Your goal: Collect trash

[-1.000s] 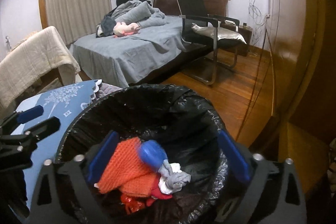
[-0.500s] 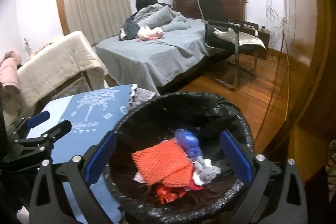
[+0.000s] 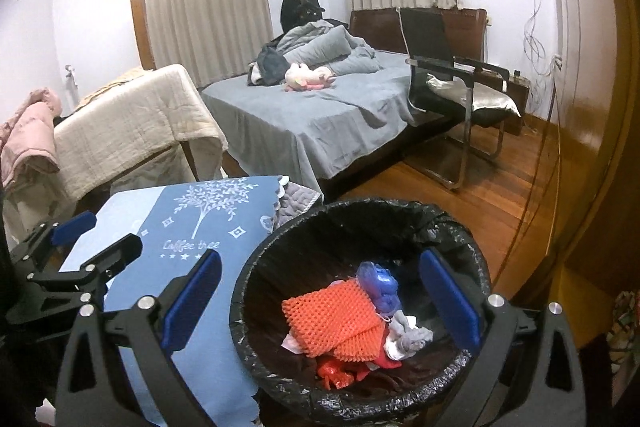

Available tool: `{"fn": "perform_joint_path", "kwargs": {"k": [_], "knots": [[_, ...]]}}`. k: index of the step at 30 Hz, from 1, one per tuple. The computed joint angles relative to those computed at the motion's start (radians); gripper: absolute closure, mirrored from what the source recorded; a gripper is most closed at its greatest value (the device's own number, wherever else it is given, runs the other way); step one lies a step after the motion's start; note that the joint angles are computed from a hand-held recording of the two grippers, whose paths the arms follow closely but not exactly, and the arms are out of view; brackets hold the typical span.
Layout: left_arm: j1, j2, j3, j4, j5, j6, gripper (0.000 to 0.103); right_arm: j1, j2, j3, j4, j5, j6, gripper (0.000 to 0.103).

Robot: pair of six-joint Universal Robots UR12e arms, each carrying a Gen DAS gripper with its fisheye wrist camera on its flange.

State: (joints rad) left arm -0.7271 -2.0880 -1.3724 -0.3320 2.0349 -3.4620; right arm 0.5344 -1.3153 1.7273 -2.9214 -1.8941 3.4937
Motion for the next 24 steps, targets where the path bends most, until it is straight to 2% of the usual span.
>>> {"fn": "perform_joint_path", "kwargs": {"k": [24], "knots": [[-0.005,0.007,0.002,0.012,0.019,-0.002,0.007,0.005,0.001,0.001,-0.011,-0.011,-0.019,0.006]]}}
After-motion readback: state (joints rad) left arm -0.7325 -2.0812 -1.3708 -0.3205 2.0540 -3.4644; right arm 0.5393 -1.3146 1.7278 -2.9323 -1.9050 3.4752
